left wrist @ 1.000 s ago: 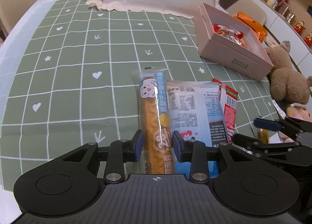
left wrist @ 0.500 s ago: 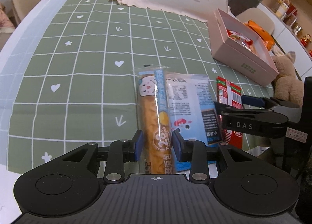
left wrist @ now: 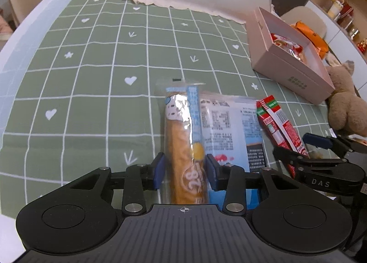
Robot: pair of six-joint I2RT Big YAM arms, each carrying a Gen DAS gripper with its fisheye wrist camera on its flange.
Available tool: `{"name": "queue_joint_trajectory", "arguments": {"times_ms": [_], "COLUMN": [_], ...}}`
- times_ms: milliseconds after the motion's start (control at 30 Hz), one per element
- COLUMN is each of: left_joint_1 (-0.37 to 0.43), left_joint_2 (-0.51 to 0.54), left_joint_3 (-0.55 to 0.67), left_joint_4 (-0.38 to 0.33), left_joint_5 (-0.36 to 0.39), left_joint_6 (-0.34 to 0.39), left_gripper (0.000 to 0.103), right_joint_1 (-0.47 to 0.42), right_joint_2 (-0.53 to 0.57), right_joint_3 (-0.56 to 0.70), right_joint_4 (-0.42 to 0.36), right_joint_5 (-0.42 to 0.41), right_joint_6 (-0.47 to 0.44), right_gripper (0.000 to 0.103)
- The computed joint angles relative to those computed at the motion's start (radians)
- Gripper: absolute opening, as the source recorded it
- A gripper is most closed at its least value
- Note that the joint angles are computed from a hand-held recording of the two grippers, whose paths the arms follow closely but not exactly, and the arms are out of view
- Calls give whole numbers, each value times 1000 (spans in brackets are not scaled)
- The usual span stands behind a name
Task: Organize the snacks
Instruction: 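Grasp the red-white strip packet with the right gripper, then drop the bread stick into the box with left while right drops the strip packet there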
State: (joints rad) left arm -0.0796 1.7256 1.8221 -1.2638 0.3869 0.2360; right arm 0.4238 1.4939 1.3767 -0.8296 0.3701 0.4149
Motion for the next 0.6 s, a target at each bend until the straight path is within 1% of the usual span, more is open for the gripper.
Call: {"name": "queue_joint_trajectory", "arguments": {"times_ms": [100, 133, 167, 200, 267, 367, 400, 500, 600], "left_joint_1": [-11, -12, -13, -13, -14, -16, -16, -19, -23], "left_joint_2": [-7, -7, -9, -8, -9, -11, -11, -11, -14], "left_joint_3": [-9, -9, -12, -11, -11, -14, -14, -13, -17], "left_joint_4": [14, 15, 18, 17, 19, 20, 20, 20, 25], "left_joint_5": [-21, -24, -26, -26, -29, -35, -36, -45, -54], "left_joint_6": [3, 4, 1, -3, -10, -8, -7, 1, 1], "left_gripper": [42, 42, 42, 42, 42, 42, 42, 42, 42], "right_joint_1": [-4, -5, -3, 0, 6, 5, 5, 6, 4], "right_joint_2": [25, 34, 40, 45, 39, -12, -31, -87, -134], "right_joint_3": [24, 40, 55, 74, 85, 57, 46, 17, -14], "right_joint_4": [20, 13, 2, -20, -44, -36, -31, -33, -33], "right_joint_5": [-5, -16, -23, -31, -45, -90, -92, -64, -12], "right_joint_6": [-21, -28, -38, -53, -55, -21, -14, -8, -22], "right_gripper": [83, 80, 63, 52, 47, 46, 46, 46, 46]}}
